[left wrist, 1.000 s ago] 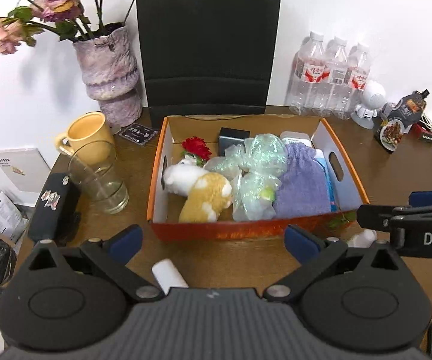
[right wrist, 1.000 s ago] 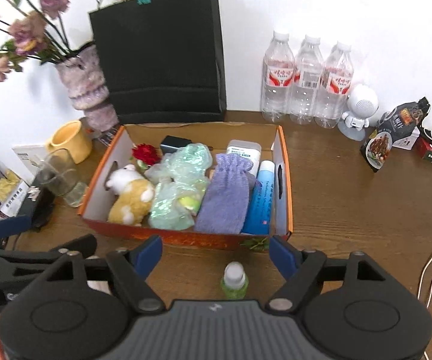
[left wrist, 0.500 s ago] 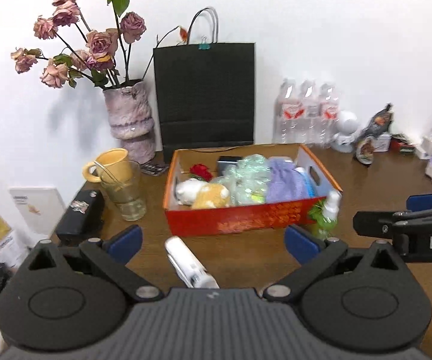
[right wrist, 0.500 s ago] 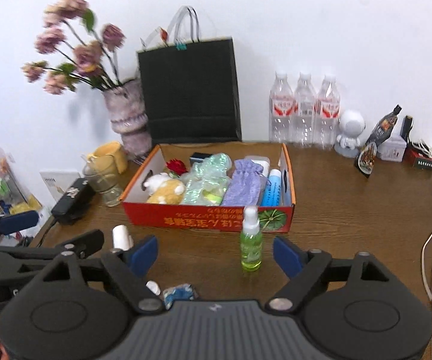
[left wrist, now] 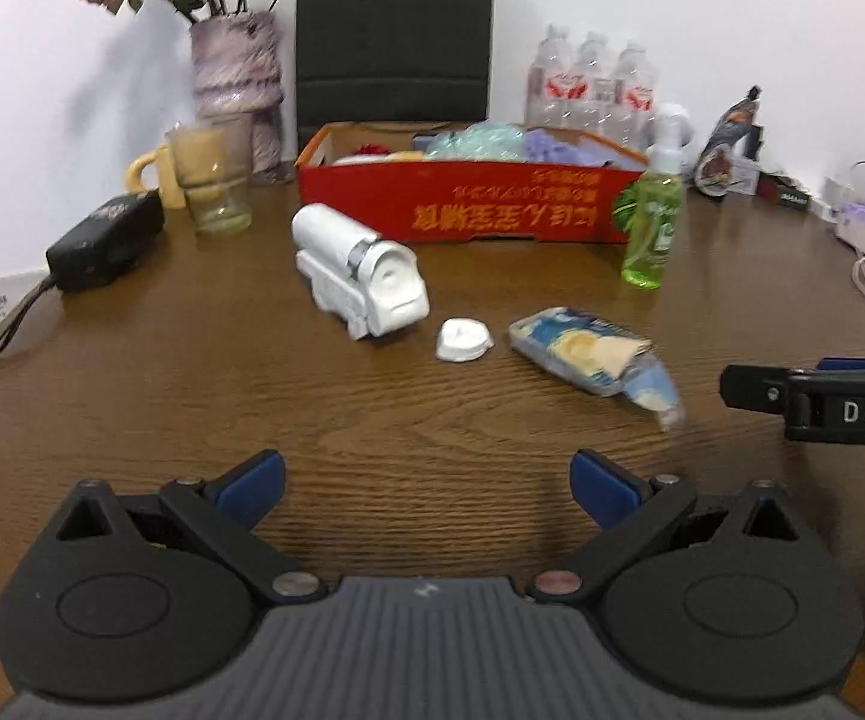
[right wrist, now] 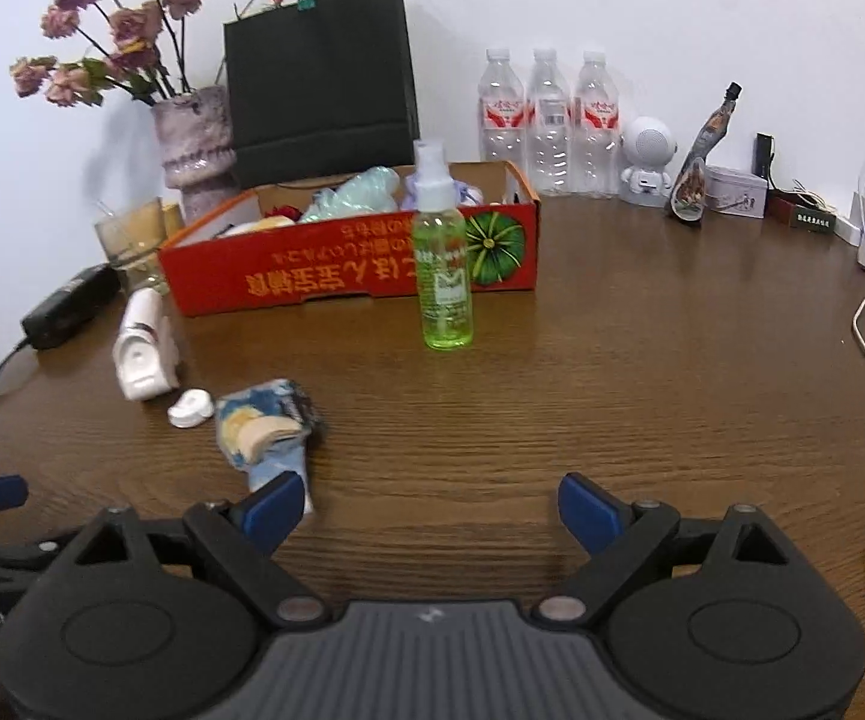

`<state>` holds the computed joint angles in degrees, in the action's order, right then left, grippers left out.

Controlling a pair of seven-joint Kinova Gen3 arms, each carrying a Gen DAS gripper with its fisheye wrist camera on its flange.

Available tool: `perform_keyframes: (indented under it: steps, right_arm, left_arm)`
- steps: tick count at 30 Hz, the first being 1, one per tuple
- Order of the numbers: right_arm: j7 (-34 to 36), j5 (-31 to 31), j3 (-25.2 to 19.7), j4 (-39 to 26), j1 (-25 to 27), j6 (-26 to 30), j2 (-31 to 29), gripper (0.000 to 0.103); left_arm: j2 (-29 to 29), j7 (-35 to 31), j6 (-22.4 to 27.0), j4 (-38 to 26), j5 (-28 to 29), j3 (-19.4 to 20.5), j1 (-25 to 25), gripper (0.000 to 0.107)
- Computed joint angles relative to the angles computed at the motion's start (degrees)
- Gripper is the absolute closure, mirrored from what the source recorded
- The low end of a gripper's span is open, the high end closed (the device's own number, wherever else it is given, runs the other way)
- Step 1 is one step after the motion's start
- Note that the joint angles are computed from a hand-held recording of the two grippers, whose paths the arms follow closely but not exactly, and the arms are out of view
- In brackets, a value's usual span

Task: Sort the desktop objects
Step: 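Bring both grippers back over the desk toward the white device and snack packet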

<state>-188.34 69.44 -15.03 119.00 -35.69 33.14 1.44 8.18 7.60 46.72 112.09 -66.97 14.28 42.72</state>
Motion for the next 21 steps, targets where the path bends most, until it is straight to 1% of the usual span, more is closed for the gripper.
perform_keyframes:
  steps: [1, 3, 4, 5, 6, 7, 8, 10, 14, 21]
  right_arm:
    - [-1.57, 1.49, -0.01, 0.41, -0.13, 0.18, 0.53, 0.011]
    - [-2.08, 1.69, 0.18, 0.23, -0.39, 0.84, 1.73, 0.011]
    - [-0.98, 0.39, -0.66, -0.42, 0.47, 1.38, 2.36, 0.011]
    - [0.01, -0.35, -0.5, -0.84, 0.27, 1.76, 2.63, 0.011]
    - [0.27, -0.15, 0.72, -0.93, -0.86, 1.57, 2.73, 0.01]
    - [1.33, -0.64, 1.44, -1.19, -1.27, 1.12, 2.88, 0.007]
    - [3.32, -2.06, 1.27, -1.68, -0.61, 0.54, 3.16, 0.002]
    - [6.23, -3.89, 1.62, -2.51, -0.82, 0.69, 3.65, 0.0]
    - [8.21, -5.04, 2.05, -3.26, -1.92, 2.09, 4.04, 0.0]
    - [8.55, -5.41, 2.47, -3.19, -2.25, 2.06, 3.73, 0.0]
  left_arm:
    - [0.4, -0.46, -0.31, -0.14, 0.02, -0.09, -0.22, 0.004]
    - [1.32, -2.51, 0.11, -1.16, 1.0, -0.31, -0.44, 0.004]
    - [1.66, -3.13, 0.13, -1.49, 1.24, -0.55, -0.45, 0.004]
    - [1.83, -3.14, -0.11, -1.55, 1.12, -0.88, -0.43, 0.004]
    - [1.83, -3.2, -0.9, -1.47, 1.2, -1.23, -0.65, 0.004]
    - [1.56, -3.39, -2.49, -1.22, 1.65, -1.61, -1.23, 0.004]
    - [1.45, -3.48, -3.37, -1.1, 1.93, -1.86, -1.56, 0.004]
    - [1.62, -3.37, -3.2, -1.21, 1.97, -2.1, -1.4, 0.004]
    - [1.73, -3.66, -3.2, -1.37, 2.09, -2.34, -1.25, 0.004]
    - [1.79, -3.64, -3.07, -1.48, 2.19, -2.5, -1.02, 0.004]
